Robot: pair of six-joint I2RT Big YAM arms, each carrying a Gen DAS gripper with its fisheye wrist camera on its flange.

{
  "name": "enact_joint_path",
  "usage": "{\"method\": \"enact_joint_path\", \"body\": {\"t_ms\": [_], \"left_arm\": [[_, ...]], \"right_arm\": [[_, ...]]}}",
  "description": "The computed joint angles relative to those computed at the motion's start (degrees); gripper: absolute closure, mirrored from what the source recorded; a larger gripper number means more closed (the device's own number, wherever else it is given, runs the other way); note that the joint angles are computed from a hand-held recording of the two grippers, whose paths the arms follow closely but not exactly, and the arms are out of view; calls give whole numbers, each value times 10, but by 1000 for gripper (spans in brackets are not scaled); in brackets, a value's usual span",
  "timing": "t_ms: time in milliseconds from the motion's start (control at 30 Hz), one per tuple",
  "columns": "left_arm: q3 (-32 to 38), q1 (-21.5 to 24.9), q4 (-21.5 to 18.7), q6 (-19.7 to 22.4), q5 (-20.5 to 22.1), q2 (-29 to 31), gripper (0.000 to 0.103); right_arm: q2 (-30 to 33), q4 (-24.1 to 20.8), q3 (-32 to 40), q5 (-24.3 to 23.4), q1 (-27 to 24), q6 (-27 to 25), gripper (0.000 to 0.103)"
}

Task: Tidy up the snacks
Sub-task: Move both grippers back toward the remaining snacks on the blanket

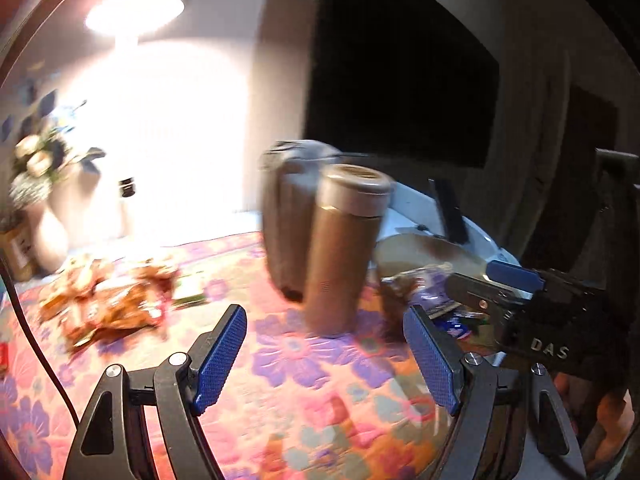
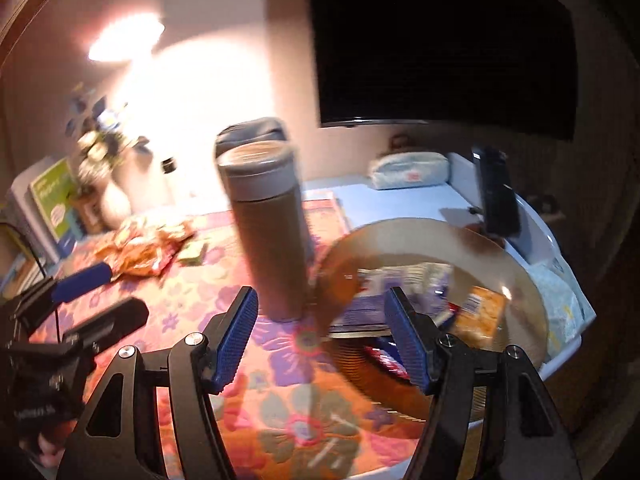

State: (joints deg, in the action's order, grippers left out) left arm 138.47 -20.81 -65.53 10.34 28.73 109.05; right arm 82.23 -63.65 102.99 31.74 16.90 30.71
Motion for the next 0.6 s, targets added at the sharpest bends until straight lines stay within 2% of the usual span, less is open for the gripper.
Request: {"method": "enact_joint_path", "body": {"t_ms": [267, 467, 600], "left_arm": [[-30, 67, 21, -37, -13, 5, 25], [-62, 110, 23, -62, -41, 17, 25], [-92, 130, 37, -71, -58, 16, 25]], "right_arm": [[81, -17, 87, -33, 30, -26, 37], [153, 0, 140, -120, 40, -36, 37], [198, 42, 158, -180, 45, -46, 36]]}}
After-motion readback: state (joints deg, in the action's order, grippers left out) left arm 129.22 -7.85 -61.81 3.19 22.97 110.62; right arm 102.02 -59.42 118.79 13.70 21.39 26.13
